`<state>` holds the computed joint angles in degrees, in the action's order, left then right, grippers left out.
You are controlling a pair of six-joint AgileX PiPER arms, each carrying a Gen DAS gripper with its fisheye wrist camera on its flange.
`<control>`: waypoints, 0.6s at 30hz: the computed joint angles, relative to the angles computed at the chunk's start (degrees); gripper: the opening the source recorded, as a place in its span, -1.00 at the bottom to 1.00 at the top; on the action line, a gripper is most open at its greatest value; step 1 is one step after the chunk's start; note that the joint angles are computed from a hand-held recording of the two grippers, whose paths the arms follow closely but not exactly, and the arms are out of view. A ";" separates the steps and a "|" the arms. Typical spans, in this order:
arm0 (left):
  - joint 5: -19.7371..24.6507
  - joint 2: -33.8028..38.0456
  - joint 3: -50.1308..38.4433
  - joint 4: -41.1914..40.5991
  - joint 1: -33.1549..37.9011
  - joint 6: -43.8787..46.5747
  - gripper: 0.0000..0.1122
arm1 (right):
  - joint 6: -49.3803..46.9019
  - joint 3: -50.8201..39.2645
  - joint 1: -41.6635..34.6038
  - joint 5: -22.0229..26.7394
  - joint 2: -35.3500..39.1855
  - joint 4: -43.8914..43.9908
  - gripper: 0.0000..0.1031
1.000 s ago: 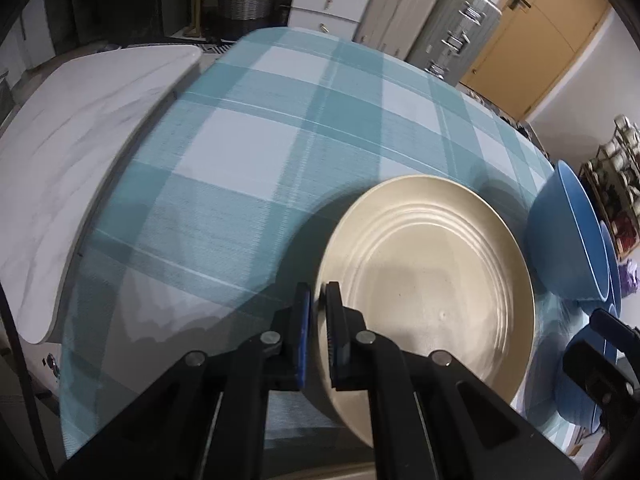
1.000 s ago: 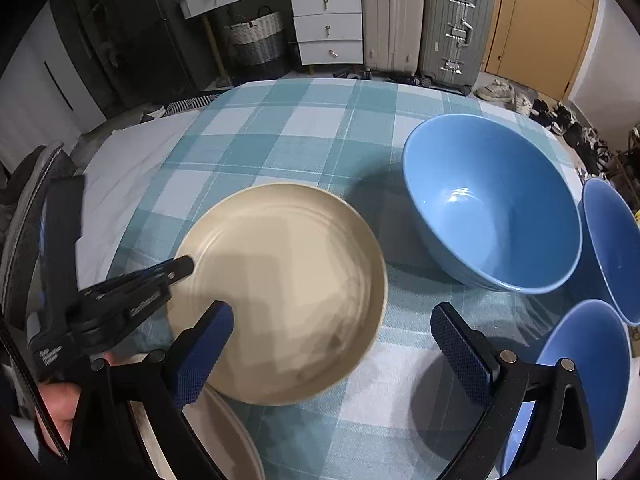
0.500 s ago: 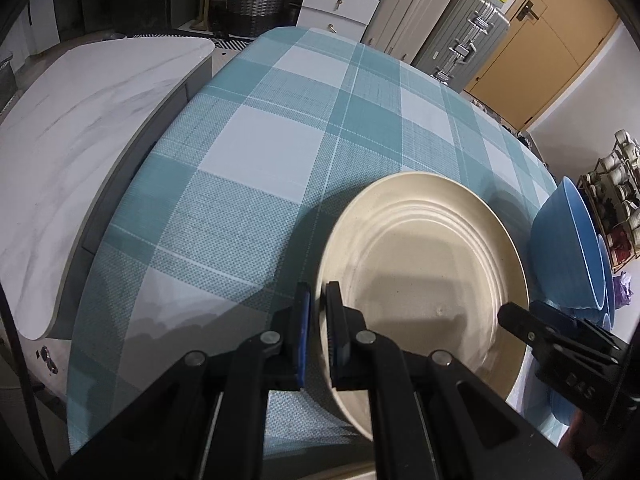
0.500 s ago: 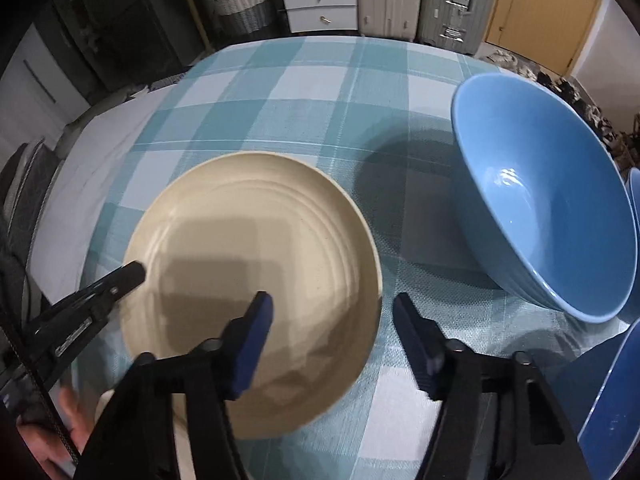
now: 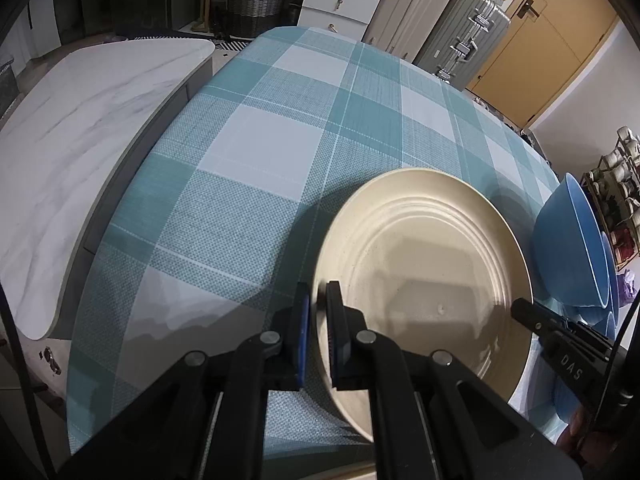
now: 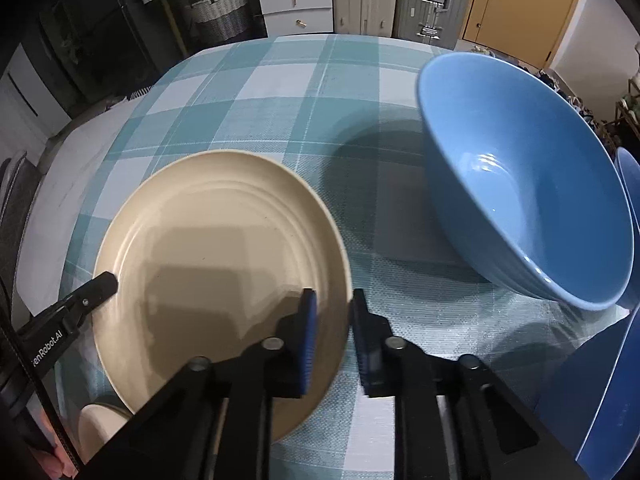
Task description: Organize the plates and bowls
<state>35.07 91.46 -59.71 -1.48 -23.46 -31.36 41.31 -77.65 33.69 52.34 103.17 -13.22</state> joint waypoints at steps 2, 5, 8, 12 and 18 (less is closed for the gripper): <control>0.03 0.14 -0.11 0.25 -0.11 -0.23 -0.91 | -0.03 1.03 -0.38 -0.79 -0.63 0.01 -0.85; 0.31 0.29 -0.37 1.10 -0.43 -1.13 -0.91 | 0.31 1.56 0.21 -1.28 -0.78 -1.29 -0.85; 0.09 0.27 -0.13 0.58 -0.20 -1.02 -0.90 | 1.31 1.82 0.73 -1.51 -1.13 -2.44 -0.86; -0.65 -0.02 0.62 -3.05 1.04 1.71 -0.90 | 1.46 2.24 0.53 -2.58 -2.04 -2.19 -0.88; -1.76 -0.40 1.42 -6.03 1.84 3.49 -0.90 | 1.88 0.96 -0.29 -2.09 -1.76 -1.52 -0.89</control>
<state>33.31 91.06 -58.29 -7.52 -21.62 -27.87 43.20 -76.69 33.41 50.25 101.41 -14.73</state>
